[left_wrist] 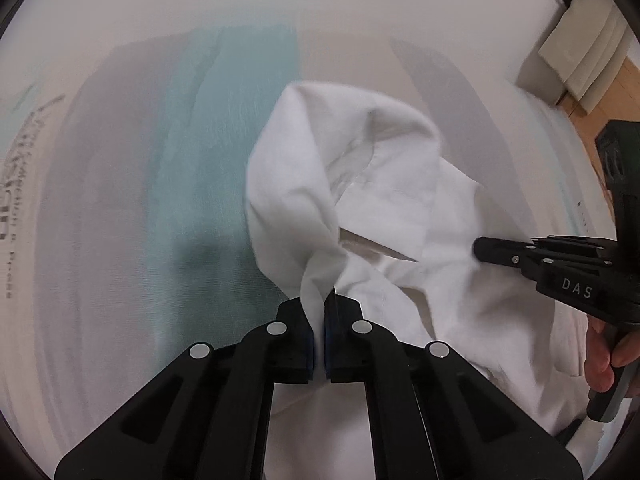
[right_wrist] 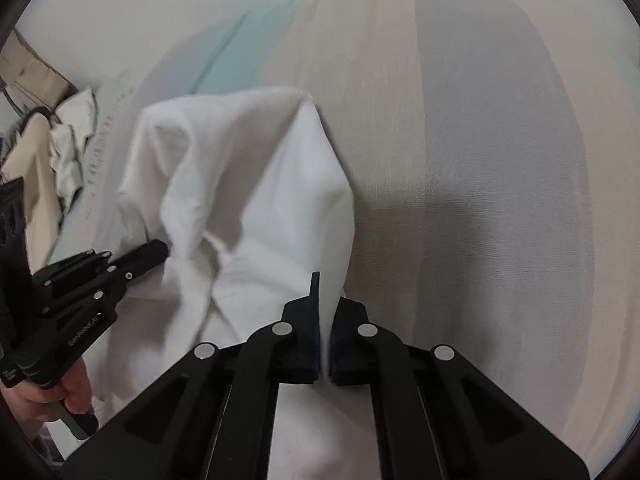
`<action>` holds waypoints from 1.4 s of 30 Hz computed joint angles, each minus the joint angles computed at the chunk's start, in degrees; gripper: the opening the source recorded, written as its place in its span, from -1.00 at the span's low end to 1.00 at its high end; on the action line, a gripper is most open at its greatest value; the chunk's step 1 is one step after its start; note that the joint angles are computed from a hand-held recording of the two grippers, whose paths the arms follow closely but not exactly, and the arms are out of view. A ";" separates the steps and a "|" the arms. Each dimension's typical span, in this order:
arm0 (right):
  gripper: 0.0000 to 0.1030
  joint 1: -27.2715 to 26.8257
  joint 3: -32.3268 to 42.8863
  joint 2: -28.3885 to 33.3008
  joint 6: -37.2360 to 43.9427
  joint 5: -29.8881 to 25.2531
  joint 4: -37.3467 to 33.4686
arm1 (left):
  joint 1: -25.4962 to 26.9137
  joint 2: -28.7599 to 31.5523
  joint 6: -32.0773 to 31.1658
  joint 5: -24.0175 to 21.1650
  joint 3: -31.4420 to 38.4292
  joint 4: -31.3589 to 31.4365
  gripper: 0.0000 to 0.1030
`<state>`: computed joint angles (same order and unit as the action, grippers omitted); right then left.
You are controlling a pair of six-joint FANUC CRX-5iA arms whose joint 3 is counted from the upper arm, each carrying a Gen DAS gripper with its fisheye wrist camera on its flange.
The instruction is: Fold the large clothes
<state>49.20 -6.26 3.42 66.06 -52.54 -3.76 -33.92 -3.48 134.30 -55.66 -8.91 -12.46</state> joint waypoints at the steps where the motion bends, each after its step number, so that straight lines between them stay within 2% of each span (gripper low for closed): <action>1: -0.96 0.51 -0.87 -1.23 -0.67 0.37 0.90 | -0.60 -1.01 0.72 -0.04 -0.08 -0.53 -0.98; 9: -0.97 5.06 -8.08 -10.51 -7.62 2.36 9.98 | -6.33 -4.72 5.12 -3.39 2.07 -4.67 -0.98; 13: -0.97 7.48 -11.06 -13.70 -10.48 2.28 13.33 | -11.41 -3.79 8.19 -7.18 5.40 -7.96 -0.98; 18: -0.97 10.70 -15.32 -19.17 -14.76 2.54 17.08 | -15.25 -3.99 10.94 -9.43 7.37 -10.47 -0.98; 29: -0.97 22.71 -23.49 -31.55 -26.86 -2.16 28.84 | -27.36 -3.68 20.09 -17.01 12.89 -19.55 -0.98; 33: -0.97 29.82 -26.71 -37.26 -33.01 -6.22 33.90 | -32.70 -3.21 22.86 -20.55 14.88 -23.79 -0.98; 35: -0.97 35.19 -28.64 -40.59 -37.20 -9.83 37.50 | -36.06 -3.23 25.38 -22.52 15.52 -25.94 -0.98; 41: -0.97 55.09 -32.77 -48.39 -50.04 -24.43 44.74 | -44.38 -2.39 30.69 -27.69 16.94 -29.40 -0.98; 42: -0.97 59.72 -33.49 -49.41 -52.74 -27.99 45.82 | -45.71 -1.84 31.23 -28.78 17.37 -29.80 -0.98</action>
<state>108.91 -39.75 -45.99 13.32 -80.52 42.06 -79.64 -5.32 165.53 -84.44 8.46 -42.27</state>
